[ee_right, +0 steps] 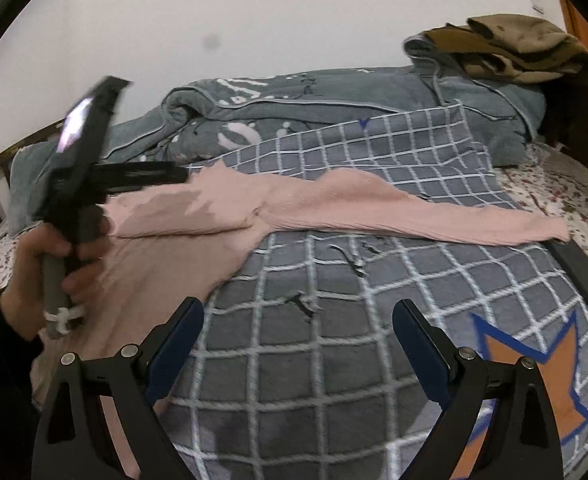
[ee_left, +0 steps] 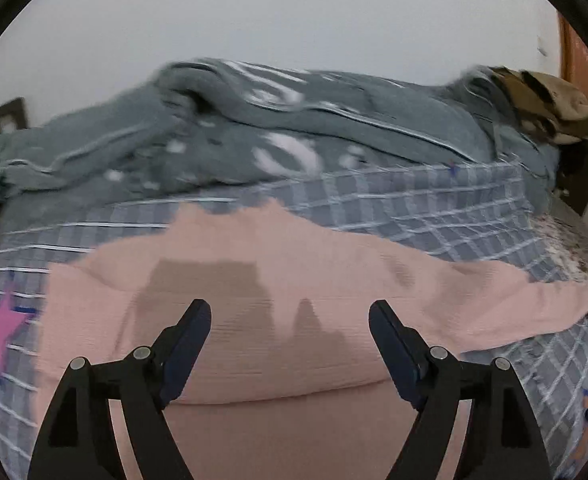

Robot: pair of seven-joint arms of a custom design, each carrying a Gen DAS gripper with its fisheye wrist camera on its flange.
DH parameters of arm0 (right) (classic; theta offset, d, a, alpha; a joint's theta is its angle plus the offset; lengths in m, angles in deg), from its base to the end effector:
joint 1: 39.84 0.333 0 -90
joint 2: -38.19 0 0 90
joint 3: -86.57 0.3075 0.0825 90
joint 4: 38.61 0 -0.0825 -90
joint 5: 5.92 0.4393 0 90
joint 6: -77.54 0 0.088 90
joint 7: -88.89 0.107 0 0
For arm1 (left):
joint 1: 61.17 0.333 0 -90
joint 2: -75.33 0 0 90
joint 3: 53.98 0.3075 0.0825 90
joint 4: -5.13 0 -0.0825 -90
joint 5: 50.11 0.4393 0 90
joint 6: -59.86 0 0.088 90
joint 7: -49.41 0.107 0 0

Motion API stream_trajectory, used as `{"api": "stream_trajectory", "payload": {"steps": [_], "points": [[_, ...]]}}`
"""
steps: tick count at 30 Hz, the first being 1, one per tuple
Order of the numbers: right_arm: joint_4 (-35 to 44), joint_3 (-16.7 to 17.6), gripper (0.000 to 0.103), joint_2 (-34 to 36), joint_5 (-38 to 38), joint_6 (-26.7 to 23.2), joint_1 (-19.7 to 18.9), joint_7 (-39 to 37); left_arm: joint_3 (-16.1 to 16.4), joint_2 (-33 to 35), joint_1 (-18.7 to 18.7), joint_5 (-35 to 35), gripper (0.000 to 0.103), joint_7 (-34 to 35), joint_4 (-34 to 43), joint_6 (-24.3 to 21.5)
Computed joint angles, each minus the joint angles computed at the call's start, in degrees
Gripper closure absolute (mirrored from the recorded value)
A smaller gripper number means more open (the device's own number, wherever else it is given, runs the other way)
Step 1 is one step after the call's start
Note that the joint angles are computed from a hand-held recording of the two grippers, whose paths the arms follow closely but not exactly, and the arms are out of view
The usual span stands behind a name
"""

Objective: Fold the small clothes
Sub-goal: 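Carry the sleeve across the sweater body with the left gripper and release, then grasp the other sleeve end with the right gripper and lift it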

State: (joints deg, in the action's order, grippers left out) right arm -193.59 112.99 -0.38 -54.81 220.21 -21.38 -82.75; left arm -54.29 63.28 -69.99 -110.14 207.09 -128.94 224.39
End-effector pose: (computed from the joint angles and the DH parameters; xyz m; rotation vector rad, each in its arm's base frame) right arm 0.3157 0.2988 0.4174 -1.3499 1.9264 -0.8937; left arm 0.5556 -0.0400 0.4447 -1.3565 2.0886 -1.0297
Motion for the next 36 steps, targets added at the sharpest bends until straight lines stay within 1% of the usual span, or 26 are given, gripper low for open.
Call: {"api": "stream_trajectory", "payload": {"steps": [2,4,6,8,9,10,11,12,13,14,15,16,18,20,22,25,27,28,29,30,31,32,34,36], "points": [[1.7,0.3,0.009,2.3,-1.4,1.1,-1.3,0.5,1.3,0.5,1.3,-0.1,0.023,1.2,0.5,2.1],[4.0,0.5,0.009,5.0,-2.9,1.4,-2.3,0.9,2.3,1.8,3.0,0.2,0.023,0.8,1.4,3.1],[6.3,0.2,0.009,7.8,-4.7,1.4,-3.0,1.1,2.5,4.3,5.7,3.0,0.022,-3.1,3.0,4.5],[9.1,-0.2,0.011,10.7,-6.4,0.2,-3.2,0.7,2.8,7.3,8.4,5.7,0.023,-6.8,5.4,4.3],[10.6,-0.8,0.017,12.2,-6.9,-0.9,-3.0,-0.3,2.7,8.7,9.7,6.1,0.023,-7.8,6.6,3.7],[11.7,-1.5,0.024,13.4,-7.4,-1.7,-2.6,-1.0,2.6,10.5,11.4,8.5,0.023,-11.1,8.4,2.3],[13.3,-2.2,0.028,15.1,-7.9,-2.5,-2.3,-2.1,2.6,12.2,12.9,11.0,0.023,-14.7,10.5,0.3],[15.3,-3.1,0.036,17.2,-8.8,-2.7,-2.2,-3.3,2.3,13.5,14.0,11.4,0.023,-16.0,12.1,-1.4],[16.3,-4.0,0.044,18.4,-9.3,-2.6,-1.9,-3.9,2.3,15.2,15.5,10.3,0.023,-16.0,14.6,-4.3],[18.1,-5.2,0.047,20.3,-9.3,-2.5,-1.7,-5.0,2.0,16.5,16.6,10.4,0.023,-16.6,16.4,-5.9],[19.4,-6.4,0.055,21.8,-8.9,-2.7,-1.3,-5.7,1.6,17.7,17.5,10.7,0.023,-17.4,17.9,-6.9],[20.2,-7.5,0.059,22.7,-8.7,-2.4,-0.9,-6.2,1.1,18.9,18.5,10.5,0.023,-17.8,19.5,-7.6],[21.9,-10.5,0.06,25.2,-6.9,0.6,-0.3,-8.3,-0.4,20.7,20.9,7.2,0.023,-15.5,21.6,-9.4],[23.5,-12.1,0.059,27.4,-5.4,1.9,-0.1,-9.7,-1.7,21.9,23.6,4.4,0.023,-13.1,23.1,-13.2],[25.3,-13.4,0.059,30.0,-3.9,3.3,0.2,-10.7,-2.5,22.9,24.9,4.7,0.023,-13.2,24.1,-14.8],[27.9,-15.1,0.059,33.9,-1.6,4.8,0.9,-11.9,-3.3,23.6,25.8,6.0,0.023,-13.9,24.5,-14.2],[30.4,-16.1,0.06,37.1,2.1,3.4,1.8,-14.9,-3.7,24.2,26.4,6.5,0.023,-14.0,25.1,-15.0],[31.6,-16.7,0.06,38.5,4.5,2.3,2.3,-16.9,-3.7,24.5,26.5,7.7,0.023,-15.0,25.4,-16.0],[32.1,-17.2,0.06,39.1,5.4,1.9,2.8,-17.6,-3.8,24.7,26.6,8.5,0.023,-15.5,25.7,-16.8],[32.4,-17.6,0.066,39.3,4.0,1.6,3.3,-16.5,-3.9,25.0,26.7,9.4,0.023,-15.9,25.9,-17.3],[32.5,-17.8,0.083,39.3,2.6,1.3,3.8,-16.1,-4.1,24.9,26.6,9.7,0.023,-16.0,25.7,-16.9],[32.7,-17.9,0.09,39.2,1.7,0.6,4.3,-16.1,-4.4,24.7,26.5,10.0,0.023,-15.6,25.1,-15.7],[31.5,-18.2,0.094,38.0,-2.9,1.7,4.7,-13.6,-5.1,24.0,26.4,9.2,0.023,-13.6,24.0,-13.7],[28.1,-17.9,0.094,34.1,-11.4,3.3,4.5,-4.8,-5.5,23.2,26.6,6.9,0.023,-11.2,23.2,-12.5]]}}
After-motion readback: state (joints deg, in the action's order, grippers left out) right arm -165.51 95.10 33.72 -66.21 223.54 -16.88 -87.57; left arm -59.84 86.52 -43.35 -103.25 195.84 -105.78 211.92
